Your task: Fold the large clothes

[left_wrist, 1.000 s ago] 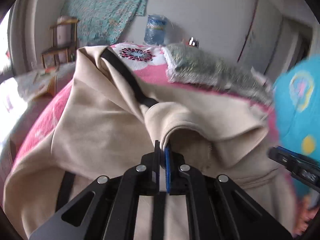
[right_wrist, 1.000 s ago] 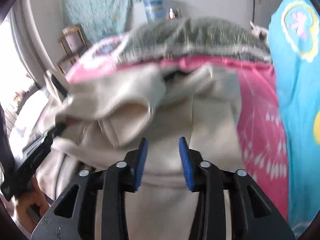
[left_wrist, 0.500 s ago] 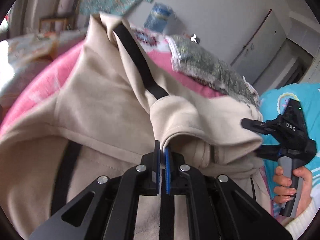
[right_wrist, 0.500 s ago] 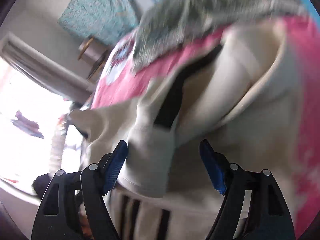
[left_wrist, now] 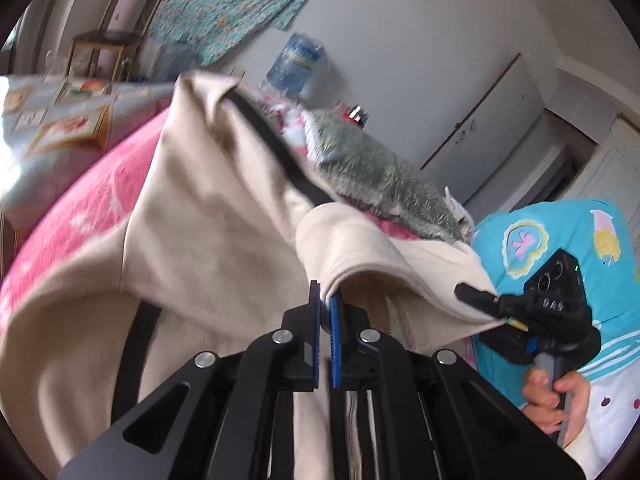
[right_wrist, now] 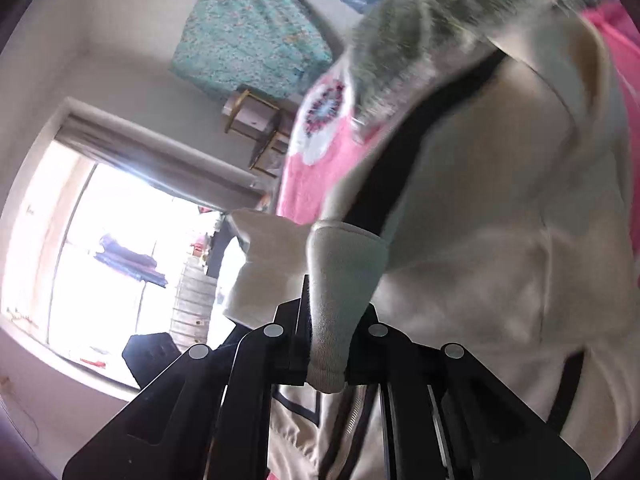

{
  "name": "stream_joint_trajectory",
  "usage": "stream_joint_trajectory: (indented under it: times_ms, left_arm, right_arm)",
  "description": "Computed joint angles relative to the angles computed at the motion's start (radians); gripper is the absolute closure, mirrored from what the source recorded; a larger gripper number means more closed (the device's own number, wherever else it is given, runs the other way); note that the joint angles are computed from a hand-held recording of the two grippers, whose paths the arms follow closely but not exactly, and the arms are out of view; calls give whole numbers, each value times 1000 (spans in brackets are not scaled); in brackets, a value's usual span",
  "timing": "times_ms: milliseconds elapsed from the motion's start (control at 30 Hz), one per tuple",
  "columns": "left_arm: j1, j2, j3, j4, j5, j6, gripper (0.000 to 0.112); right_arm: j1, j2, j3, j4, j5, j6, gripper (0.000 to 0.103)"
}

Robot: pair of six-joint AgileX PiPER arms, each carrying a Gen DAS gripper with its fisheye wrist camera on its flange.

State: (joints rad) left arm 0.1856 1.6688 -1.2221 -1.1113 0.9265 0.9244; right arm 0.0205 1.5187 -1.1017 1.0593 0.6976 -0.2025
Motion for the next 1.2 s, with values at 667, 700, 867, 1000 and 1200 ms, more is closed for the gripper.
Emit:
stream_joint_trajectory:
  times_ms: [667, 700, 867, 1000, 1200]
  left_arm:
    - [125, -168, 153, -23, 70, 172, 87]
    - [118, -150, 100, -50, 106, 160, 87]
    - [-122, 74, -377, 141, 16, -135, 87]
    - [-259, 360, -710, 541, -29, -461, 90]
    - [-92, 347, -455, 430, -81, -349, 109]
  right_arm:
    - [246, -174, 178, -603, -307, 639, 69]
    - [263, -200, 194, -582, -354, 632, 66]
    - [307, -77, -132, -859, -262, 743, 59]
    - [269, 158, -465, -828, -115, 671, 58]
    - [269, 36, -192, -819, -142, 706, 67]
